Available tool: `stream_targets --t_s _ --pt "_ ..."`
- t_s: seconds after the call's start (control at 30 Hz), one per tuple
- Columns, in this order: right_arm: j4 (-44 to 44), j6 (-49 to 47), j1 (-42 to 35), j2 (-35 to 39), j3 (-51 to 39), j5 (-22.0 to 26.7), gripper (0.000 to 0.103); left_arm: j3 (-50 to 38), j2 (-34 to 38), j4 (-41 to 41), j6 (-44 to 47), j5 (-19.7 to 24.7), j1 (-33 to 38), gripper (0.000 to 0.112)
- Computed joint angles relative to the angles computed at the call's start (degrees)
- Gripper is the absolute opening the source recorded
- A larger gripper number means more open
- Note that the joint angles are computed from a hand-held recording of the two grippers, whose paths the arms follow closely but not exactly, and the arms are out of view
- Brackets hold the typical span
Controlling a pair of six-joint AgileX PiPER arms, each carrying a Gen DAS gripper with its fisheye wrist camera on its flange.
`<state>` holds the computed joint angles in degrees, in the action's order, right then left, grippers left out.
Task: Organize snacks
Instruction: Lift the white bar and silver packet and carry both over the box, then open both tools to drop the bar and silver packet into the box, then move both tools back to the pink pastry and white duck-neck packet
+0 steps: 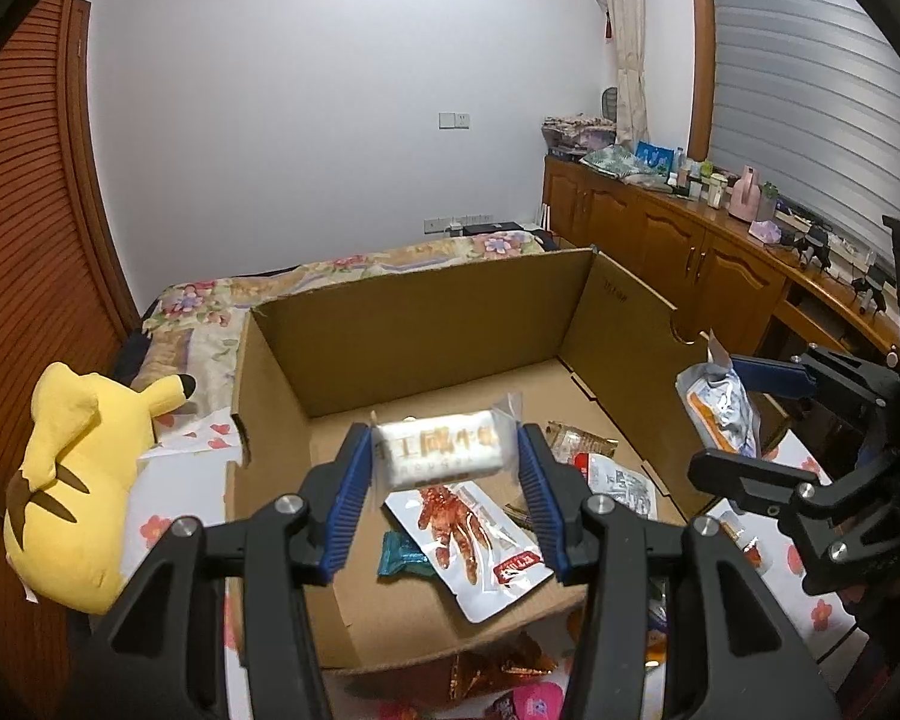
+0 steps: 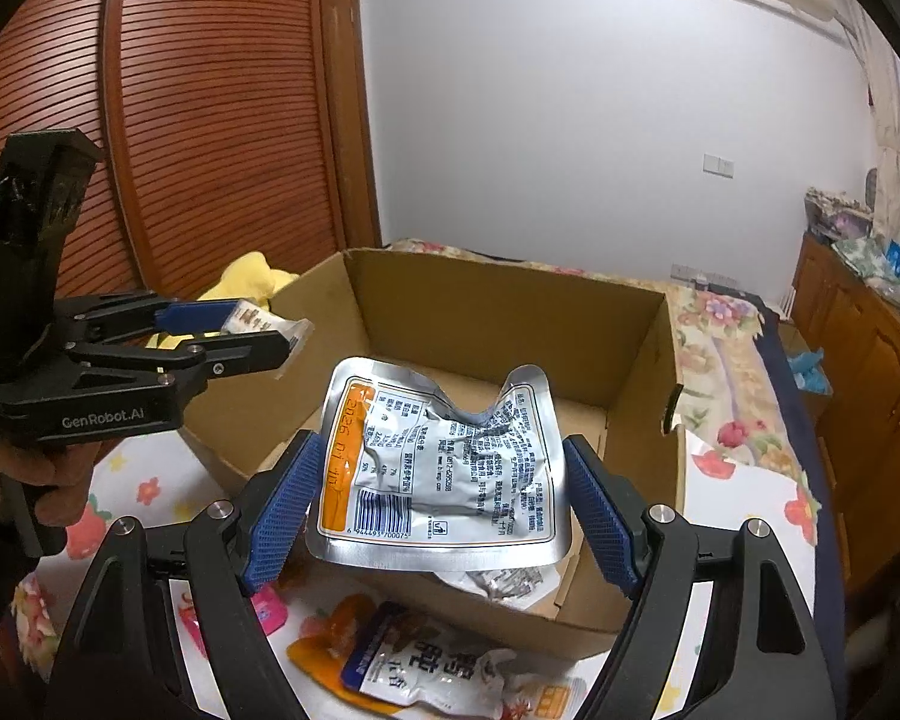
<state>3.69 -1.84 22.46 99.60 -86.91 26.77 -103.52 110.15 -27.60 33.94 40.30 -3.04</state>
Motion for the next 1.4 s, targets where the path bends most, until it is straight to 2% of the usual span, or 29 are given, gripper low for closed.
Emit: stream_targets --t_s 0.47,0.9,1.03,1.17,1.3,1.4 --pt "-2.6 3.3 0.0 4.8 -6.3 3.8 0.084 -1.9 2.3 1.0 0.0 0.5 -0.9 0.049" --pt "-6.2 7.3 0.8 5.3 -6.2 3.3 0.087 -1.4 2.3 -0.7 1.2 0.8 -0.4 0.054" --pt "-6.1 7.5 1.0 3.4 -4.1 2.7 0.087 1.3 0.3 -3.0 2.8 0.4 0.3 0.062" --pt "-7.2 8.9 1.3 0.0 -0.6 2.1 0.087 5.0 -3.0 -3.2 3.5 -0.7 0.5 0.064" --pt "-9.6 11.1 2.1 -4.3 3.8 1.6 0.087 11.2 -7.9 -6.3 7.1 -2.2 1.3 0.065" --pt "-11.1 12.7 2.7 -7.1 6.8 1.5 0.087 17.0 -12.1 -10.0 11.1 -3.3 2.7 0.072"
